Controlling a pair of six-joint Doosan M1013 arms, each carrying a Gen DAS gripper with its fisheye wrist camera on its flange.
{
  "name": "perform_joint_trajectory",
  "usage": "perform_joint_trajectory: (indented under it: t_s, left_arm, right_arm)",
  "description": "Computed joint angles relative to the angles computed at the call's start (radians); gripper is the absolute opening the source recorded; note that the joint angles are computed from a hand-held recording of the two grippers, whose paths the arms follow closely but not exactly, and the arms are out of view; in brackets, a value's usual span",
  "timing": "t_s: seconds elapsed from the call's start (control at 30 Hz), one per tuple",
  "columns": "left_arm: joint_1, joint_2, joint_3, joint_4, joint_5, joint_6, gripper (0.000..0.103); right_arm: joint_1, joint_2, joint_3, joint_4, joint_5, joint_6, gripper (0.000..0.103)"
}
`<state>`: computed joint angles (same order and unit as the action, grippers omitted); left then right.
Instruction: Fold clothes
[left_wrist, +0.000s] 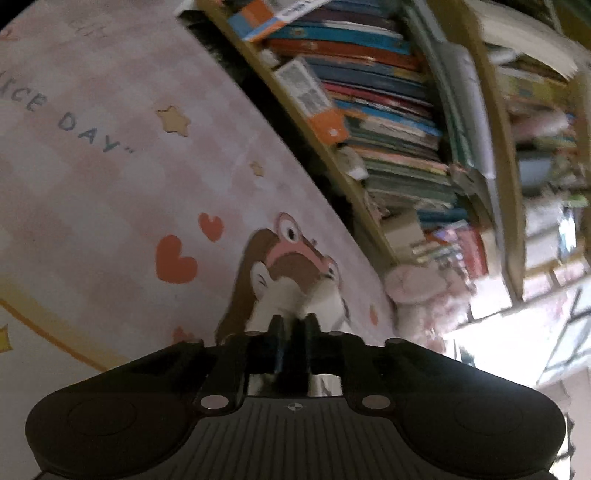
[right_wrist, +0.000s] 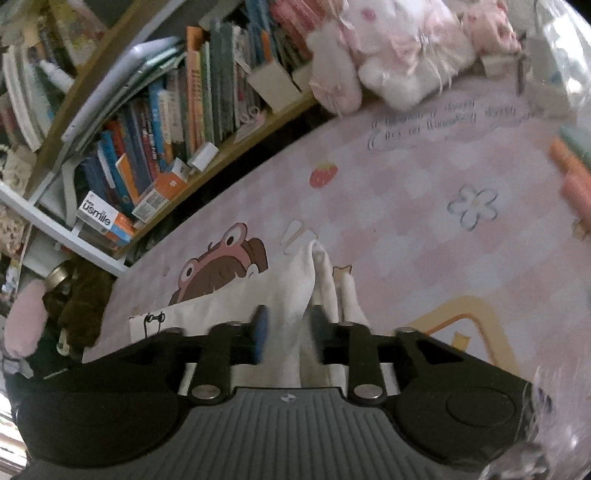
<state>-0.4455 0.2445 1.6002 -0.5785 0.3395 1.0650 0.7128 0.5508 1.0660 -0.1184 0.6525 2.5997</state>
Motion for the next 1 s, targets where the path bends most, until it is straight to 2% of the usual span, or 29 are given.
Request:
perform_joint_trajectory:
  t_s: [0.03,0.1,0.17,0.2,0.27,0.3,0.37,0.4,0.43,0.47,0.53,0.6,0.67,0.77,0.87,0.97,1.0]
  left_arm:
    - [-0.004,-0.007,0.000,0.032,0.010,-0.009,0.033]
    - [-0.018,-0.016,-0.006,0.118,0.041,-0.058,0.043]
    - [-0.029,-0.020,-0.012,0.154,0.076,-0.071,0.048]
    - [-0.034,-0.020,-0.016,0.174,0.097,-0.081,0.052]
    - [-0.044,-0.013,-0.030,0.227,0.139,-0.106,0.053]
    - [-0.049,-0.009,-0.037,0.251,0.161,-0.117,0.052]
    - [-0.054,-0.008,-0.038,0.271,0.159,-0.121,0.050]
    - [-0.057,-0.007,-0.038,0.280,0.156,-0.123,0.043]
    - [-0.057,-0.015,-0.025,0.247,0.120,-0.111,0.018]
    - [-0.056,-0.024,-0.010,0.203,0.080,-0.091,0.008]
    - [-0.060,-0.042,0.017,0.145,-0.002,-0.065,0.009]
    - [-0.065,-0.040,0.008,0.249,0.025,-0.157,0.009]
    - [-0.060,-0.026,-0.007,0.295,0.088,-0.212,0.010]
    - [-0.061,-0.019,-0.019,0.328,0.118,-0.225,0.014]
    - [-0.072,-0.026,-0.023,0.394,0.117,-0.249,0.032]
    - [-0.087,-0.033,-0.030,0.501,0.140,-0.310,0.062]
    - [-0.093,-0.035,-0.034,0.545,0.159,-0.341,0.076]
  right_arm:
    - [0.002,-0.005,0.002,-0.015,0.010,0.002,0.034]
    - [0.006,-0.014,0.005,-0.031,0.039,-0.009,0.039]
    - [0.009,-0.018,0.006,-0.027,0.072,-0.022,0.050]
    - [0.011,-0.019,0.007,-0.024,0.088,-0.028,0.052]
    - [0.013,-0.021,0.010,-0.013,0.112,-0.039,0.057]
    - [0.014,-0.021,0.012,-0.004,0.120,-0.042,0.060]
    - [0.013,-0.017,0.010,0.024,0.143,-0.054,0.060]
    - [0.011,-0.013,0.006,0.041,0.159,-0.060,0.060]
    - [0.011,-0.010,0.003,0.048,0.167,-0.061,0.060]
    - [0.010,-0.008,0.001,0.055,0.175,-0.063,0.060]
    - [0.010,-0.006,0.002,0.061,0.178,-0.048,0.060]
    - [0.009,-0.010,0.012,0.068,0.166,-0.036,0.060]
    - [0.008,-0.011,0.015,0.071,0.165,-0.031,0.060]
    - [0.008,-0.016,0.020,0.070,0.161,-0.030,0.060]
    - [0.009,-0.020,0.025,0.069,0.158,-0.030,0.062]
    - [0.010,-0.023,0.027,0.074,0.157,-0.037,0.064]
    - [0.010,-0.024,0.028,0.076,0.157,-0.040,0.065]
